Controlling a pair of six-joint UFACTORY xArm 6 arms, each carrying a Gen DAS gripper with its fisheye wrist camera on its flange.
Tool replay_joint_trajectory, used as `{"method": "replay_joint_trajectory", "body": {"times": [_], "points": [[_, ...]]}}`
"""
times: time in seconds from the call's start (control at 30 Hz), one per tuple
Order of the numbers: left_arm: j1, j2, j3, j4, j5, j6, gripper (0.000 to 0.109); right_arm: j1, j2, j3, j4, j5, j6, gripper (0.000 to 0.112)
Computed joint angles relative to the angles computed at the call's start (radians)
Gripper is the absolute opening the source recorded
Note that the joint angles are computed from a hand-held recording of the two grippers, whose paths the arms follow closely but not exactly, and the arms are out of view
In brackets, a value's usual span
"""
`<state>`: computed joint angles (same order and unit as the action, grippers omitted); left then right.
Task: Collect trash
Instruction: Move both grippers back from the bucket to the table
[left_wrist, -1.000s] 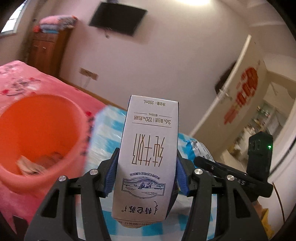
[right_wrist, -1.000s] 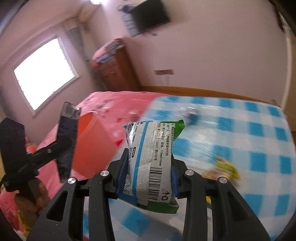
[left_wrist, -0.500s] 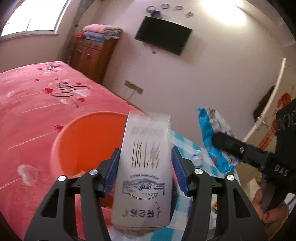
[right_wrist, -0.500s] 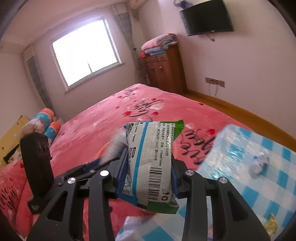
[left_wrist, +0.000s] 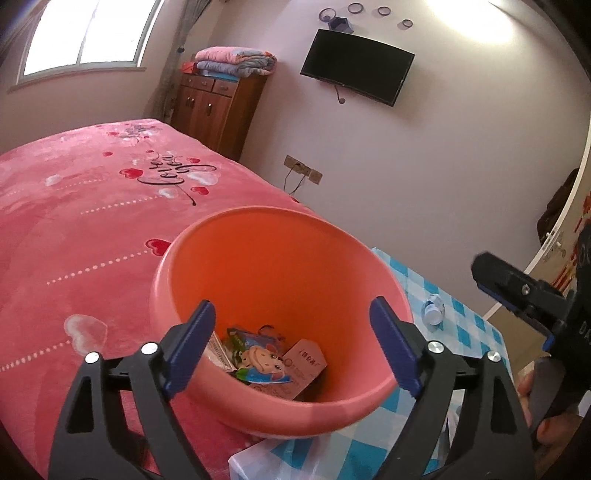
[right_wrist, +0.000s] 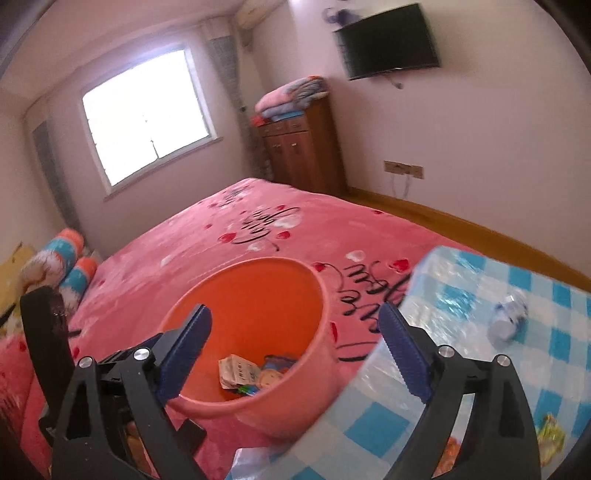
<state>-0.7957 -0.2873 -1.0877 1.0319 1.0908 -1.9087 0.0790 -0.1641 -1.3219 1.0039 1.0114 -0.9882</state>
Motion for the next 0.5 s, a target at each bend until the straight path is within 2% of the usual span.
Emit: {"method": "replay_joint_trajectory", "body": {"times": [0.1, 0.5], "points": [[-0.031, 0.021, -0.028, 0.01, 0.026, 0.001, 0.09, -0.041, -0.007, 0.023, 0.008, 0.01, 0.004, 0.091], [-0.045, 0.115, -0.115, 0.014, -0.05, 0.05, 0.091, -0.15, -0.095, 0.188, 0.011, -0.089, -0.084, 0.091]]}}
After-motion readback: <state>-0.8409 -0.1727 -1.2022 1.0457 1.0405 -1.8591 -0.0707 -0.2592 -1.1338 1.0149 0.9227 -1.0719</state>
